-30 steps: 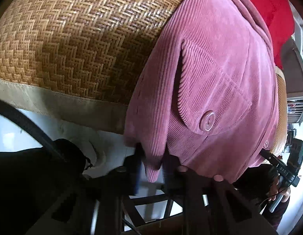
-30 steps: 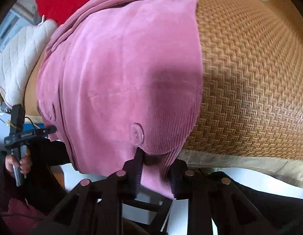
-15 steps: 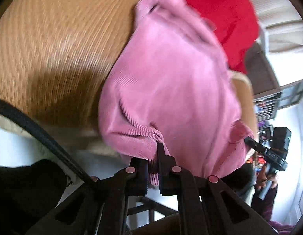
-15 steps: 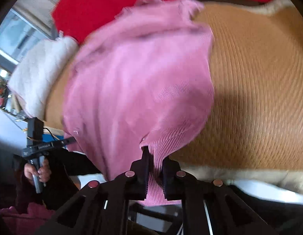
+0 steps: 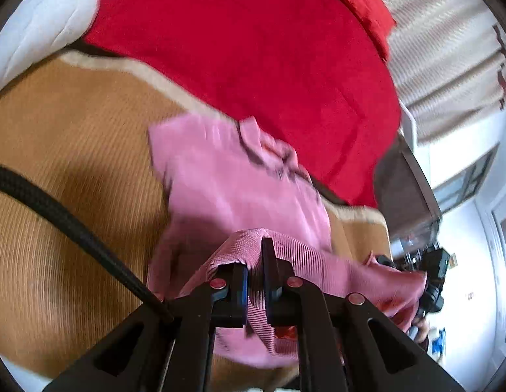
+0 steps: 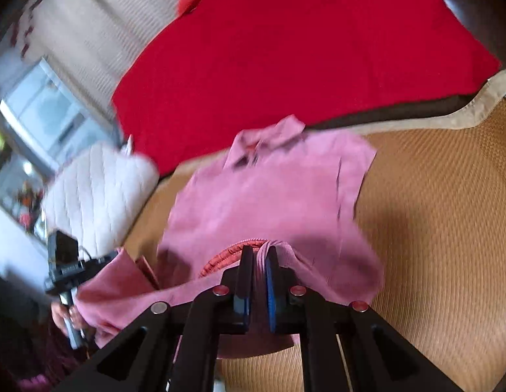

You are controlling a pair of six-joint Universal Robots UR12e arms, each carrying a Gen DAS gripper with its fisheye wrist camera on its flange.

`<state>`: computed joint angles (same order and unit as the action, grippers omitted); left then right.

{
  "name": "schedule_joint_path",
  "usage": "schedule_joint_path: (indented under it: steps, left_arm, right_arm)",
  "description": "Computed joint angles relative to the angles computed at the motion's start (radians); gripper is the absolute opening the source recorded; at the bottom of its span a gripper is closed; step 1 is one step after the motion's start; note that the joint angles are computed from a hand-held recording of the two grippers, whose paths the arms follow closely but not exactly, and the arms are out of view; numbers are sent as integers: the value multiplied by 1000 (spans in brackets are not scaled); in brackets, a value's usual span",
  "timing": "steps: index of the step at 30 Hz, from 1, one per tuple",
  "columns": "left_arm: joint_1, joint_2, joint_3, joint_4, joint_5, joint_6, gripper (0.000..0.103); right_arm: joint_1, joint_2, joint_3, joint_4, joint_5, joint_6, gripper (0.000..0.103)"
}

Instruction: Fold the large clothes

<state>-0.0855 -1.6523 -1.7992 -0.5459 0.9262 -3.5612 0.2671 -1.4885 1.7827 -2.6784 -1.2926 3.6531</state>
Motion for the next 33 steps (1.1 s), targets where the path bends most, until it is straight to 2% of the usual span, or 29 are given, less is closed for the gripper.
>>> schedule_joint_path:
  steps: [4, 8, 9, 12, 13, 14, 16, 17, 19, 20, 21, 22, 23, 24, 26, 28, 30, 31, 33]
  left_arm:
    - [-15, -119, 107, 92, 53, -98, 7]
    - [-26, -221, 172, 206, 143, -208, 9]
    - [-25, -239, 179, 219, 139, -224, 9]
    - [-27, -269, 195, 182, 155, -267, 9]
    - [-26, -274, 197, 185, 145, -283, 14]
    - [-24, -278, 199, 191, 134, -300, 20]
    - [-24, -271, 186, 261, 136, -324, 45]
    - [-32, -266, 180, 340, 185, -341, 65]
    - [-49, -246, 158, 457, 309, -352, 84]
    - [-54, -236, 149, 493, 341, -347, 85]
    - [-56, -228, 147, 488, 336, -331, 85]
    - [-58, -222, 153, 443, 324, -313, 85]
    - [-62, -212, 160, 363, 306, -277, 85]
    - [-67, -209, 163, 321, 301, -255, 85]
    - [-82, -199, 163, 226, 323, -202, 85]
    - [-97, -197, 172, 123, 358, -164, 85]
    - [-104, -199, 175, 63, 372, -146, 85]
    - [-111, -202, 182, 33, 394, -130, 85]
    - [-120, -206, 189, -5, 434, -91, 85]
  right_arm:
    - [-41, 84, -62, -58, -9, 96, 8]
    - [-72, 182, -115, -118, -52, 199, 8]
    - [-82, 206, -123, -142, -59, 235, 8]
    - [-105, 252, -119, -218, -84, 313, 10]
    - [-110, 260, -118, -207, -99, 356, 12]
    - [-119, 266, -118, -193, -82, 390, 12]
    - [-125, 272, -120, -189, -63, 408, 12]
    - [-120, 271, -129, -172, -76, 387, 12]
    - [-110, 266, -149, -142, -85, 333, 12]
    - [-104, 264, -159, -127, -94, 316, 14]
    - [-95, 263, -173, -102, -114, 294, 25]
    - [-85, 263, -186, -79, -131, 266, 34]
    - [-80, 262, -191, -63, -140, 243, 71]
    - [-72, 264, -203, -30, -154, 217, 93]
    - [-52, 266, -200, -37, -216, 191, 92]
    - [-44, 269, -202, -26, -220, 148, 88]
    - [-44, 278, -218, 19, -201, 133, 68]
    - [-40, 286, -233, 66, -198, 124, 63]
    - [-35, 304, -252, 118, -188, 99, 38]
